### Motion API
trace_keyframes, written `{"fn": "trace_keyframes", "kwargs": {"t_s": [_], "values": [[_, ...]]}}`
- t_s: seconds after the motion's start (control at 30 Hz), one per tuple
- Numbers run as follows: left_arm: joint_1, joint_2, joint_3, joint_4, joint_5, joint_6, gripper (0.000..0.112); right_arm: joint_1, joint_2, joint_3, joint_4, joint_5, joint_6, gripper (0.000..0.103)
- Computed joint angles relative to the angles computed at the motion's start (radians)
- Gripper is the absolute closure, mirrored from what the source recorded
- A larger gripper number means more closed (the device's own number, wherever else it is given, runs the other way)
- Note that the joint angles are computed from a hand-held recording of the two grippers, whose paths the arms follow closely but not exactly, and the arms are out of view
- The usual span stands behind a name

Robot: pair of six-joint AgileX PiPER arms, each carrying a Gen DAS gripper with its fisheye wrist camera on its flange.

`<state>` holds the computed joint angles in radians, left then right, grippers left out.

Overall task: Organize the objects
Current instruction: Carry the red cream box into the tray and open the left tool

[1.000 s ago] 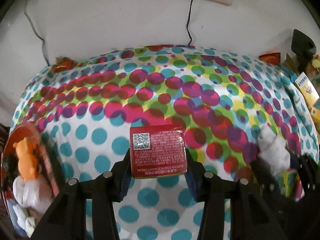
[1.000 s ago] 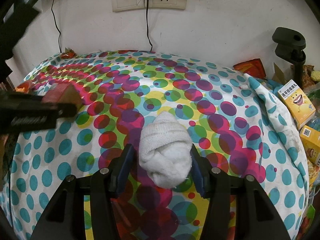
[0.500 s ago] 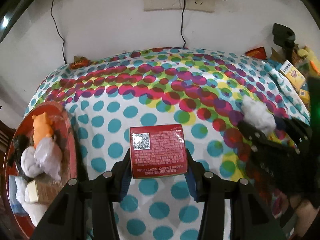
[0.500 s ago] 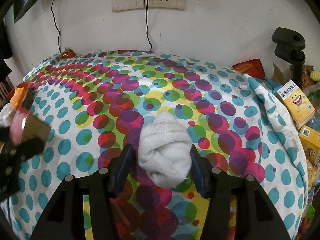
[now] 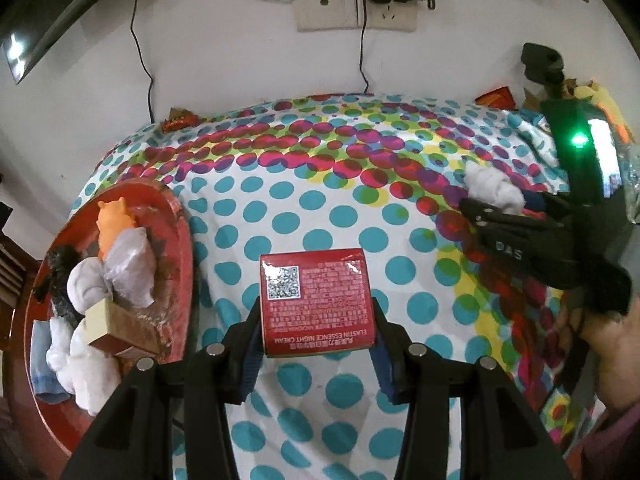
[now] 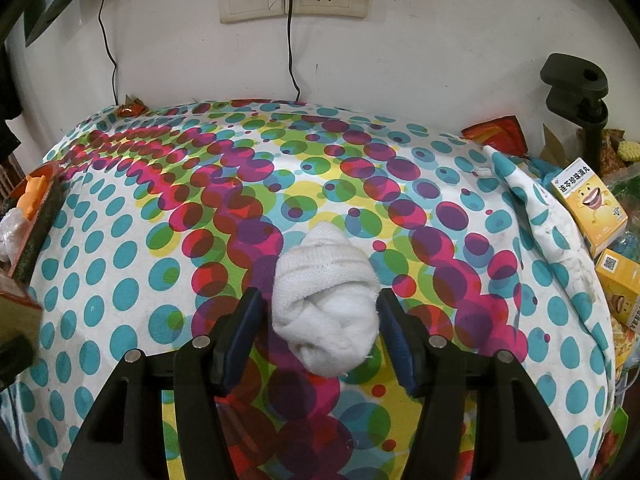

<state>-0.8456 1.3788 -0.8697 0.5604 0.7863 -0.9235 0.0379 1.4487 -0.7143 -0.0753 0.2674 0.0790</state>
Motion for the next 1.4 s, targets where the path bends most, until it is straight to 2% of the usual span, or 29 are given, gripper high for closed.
{"fn": "trace_keyframes", "kwargs": {"t_s": [0.33,0.57,0.77,0.9,1.07,1.27,1.4], "values": [[-0.081,-0.145,0.036,0.014,0.121,-0.015,0.065,-0.004,0.0,-0.002,0.006,0.002,-0.008,0.047],[0.004,-0.26,0.07,0.002,0.175,0.049,0.065,-0.001,0.002,-0.005,-0.014,0.005,0.011,0.046],[0.237,-0.345,0.102,-0.038,0.158,0.199,0.065,0.005,0.002,-0.004,-0.027,0.004,0.028,0.046],[0.5,-0.377,0.103,-0.16,0.096,0.427,0.065,-0.003,0.002,-0.002,-0.013,0.002,0.009,0.046],[0.793,-0.343,0.078,-0.303,0.032,0.681,0.065,0.003,0.014,-0.006,-0.035,-0.004,0.035,0.044],[0.996,-0.27,0.039,-0.383,-0.023,0.856,0.065,-0.002,0.001,0.0,-0.054,0.004,0.055,0.041],[1.079,-0.207,0.018,-0.419,-0.051,0.926,0.065,-0.009,-0.006,0.003,-0.046,0.008,0.042,0.041]]}}
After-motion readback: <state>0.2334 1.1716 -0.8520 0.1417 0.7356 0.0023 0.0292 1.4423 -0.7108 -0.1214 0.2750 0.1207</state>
